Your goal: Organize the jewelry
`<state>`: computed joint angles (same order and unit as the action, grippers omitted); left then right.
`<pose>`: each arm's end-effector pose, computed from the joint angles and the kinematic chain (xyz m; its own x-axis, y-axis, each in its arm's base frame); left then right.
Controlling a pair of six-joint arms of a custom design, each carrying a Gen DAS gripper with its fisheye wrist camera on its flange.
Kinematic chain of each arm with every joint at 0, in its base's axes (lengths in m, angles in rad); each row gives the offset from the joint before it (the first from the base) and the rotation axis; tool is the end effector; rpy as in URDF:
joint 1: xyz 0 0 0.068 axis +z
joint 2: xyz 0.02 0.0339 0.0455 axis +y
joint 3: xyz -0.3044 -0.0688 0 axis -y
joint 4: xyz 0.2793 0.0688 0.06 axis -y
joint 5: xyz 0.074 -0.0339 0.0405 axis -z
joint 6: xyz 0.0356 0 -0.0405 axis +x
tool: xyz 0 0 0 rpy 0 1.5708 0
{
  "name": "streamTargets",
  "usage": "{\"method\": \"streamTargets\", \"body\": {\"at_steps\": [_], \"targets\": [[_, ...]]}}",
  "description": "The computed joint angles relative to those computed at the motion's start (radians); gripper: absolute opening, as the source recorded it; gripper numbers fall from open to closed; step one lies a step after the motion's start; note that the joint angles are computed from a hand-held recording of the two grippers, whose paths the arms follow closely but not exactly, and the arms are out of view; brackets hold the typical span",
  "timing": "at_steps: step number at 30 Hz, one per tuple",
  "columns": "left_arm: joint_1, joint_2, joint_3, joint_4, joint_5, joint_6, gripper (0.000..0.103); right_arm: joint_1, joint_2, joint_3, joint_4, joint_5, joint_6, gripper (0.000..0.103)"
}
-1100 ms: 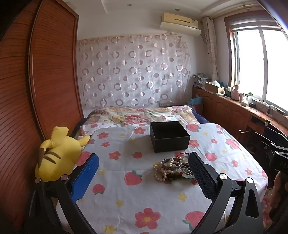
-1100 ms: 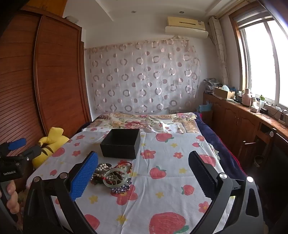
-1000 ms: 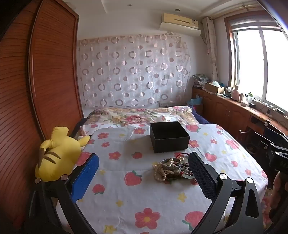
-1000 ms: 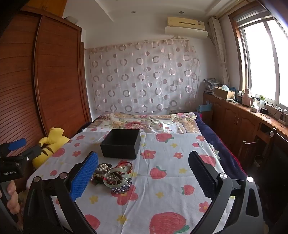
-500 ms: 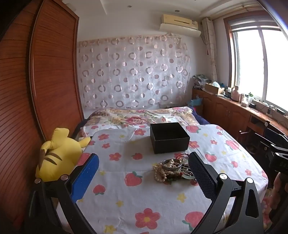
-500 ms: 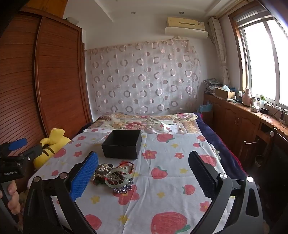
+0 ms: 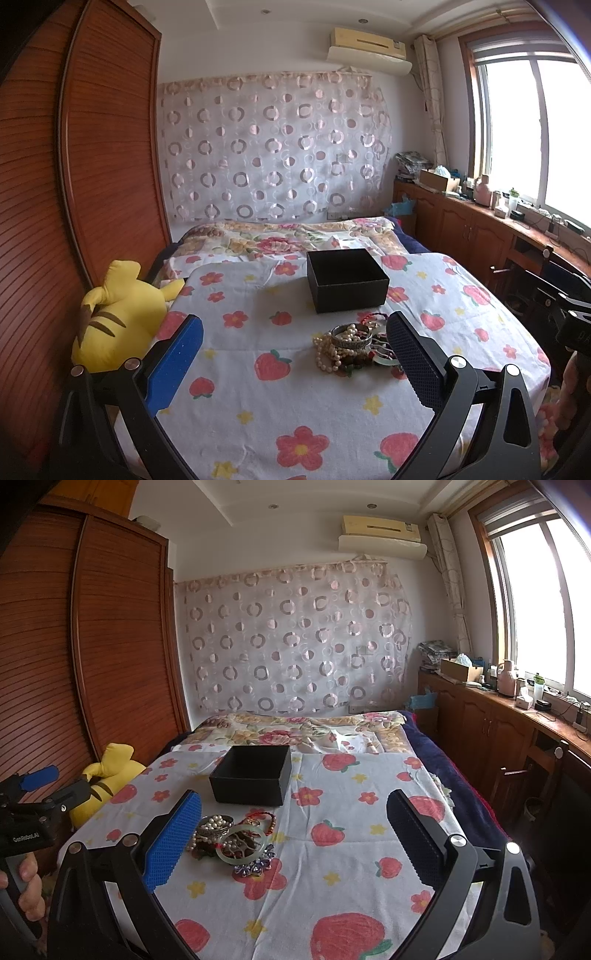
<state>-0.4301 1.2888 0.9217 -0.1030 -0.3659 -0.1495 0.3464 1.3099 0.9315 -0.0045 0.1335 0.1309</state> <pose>0.2899 -0.1190 0.3131 -0.4219 0.0405 -0.9057 0.0370 0.9989 0.0275 0.3069 0.1057 0.3193 -0.3772 0.0014 -0.9261 -0.1726 0.9824 0.0718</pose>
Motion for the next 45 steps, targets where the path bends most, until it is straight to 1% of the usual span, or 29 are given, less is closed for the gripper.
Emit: {"method": "streamTargets", "body": {"at_steps": [24,31,34,37,38,45], "targets": [[-0.015,-0.006,0.003,-0.015,-0.014,-0.007,0.096,-0.002,-0.006,0.001,-0.002,-0.003,0.0,0.101],[-0.02,-0.001,0.01,-0.015,-0.019,-0.009,0.096,0.02,-0.009,0.009,-0.016,0.017,0.008,0.101],[-0.03,0.0,0.017,-0.021,-0.027,-0.012,0.096,0.019,-0.009,0.007,-0.013,0.016,0.009,0.101],[-0.05,-0.001,0.05,-0.054,-0.044,-0.019,0.096,0.018,-0.009,0.007,-0.013,0.014,0.008,0.101],[-0.039,-0.01,0.04,-0.043,-0.032,-0.01,0.096,0.019,-0.009,0.007,-0.013,0.015,0.009,0.101],[-0.045,-0.016,0.038,-0.042,-0.037,-0.009,0.096,0.016,-0.009,0.007,-0.014,0.011,0.008,0.101]]}}
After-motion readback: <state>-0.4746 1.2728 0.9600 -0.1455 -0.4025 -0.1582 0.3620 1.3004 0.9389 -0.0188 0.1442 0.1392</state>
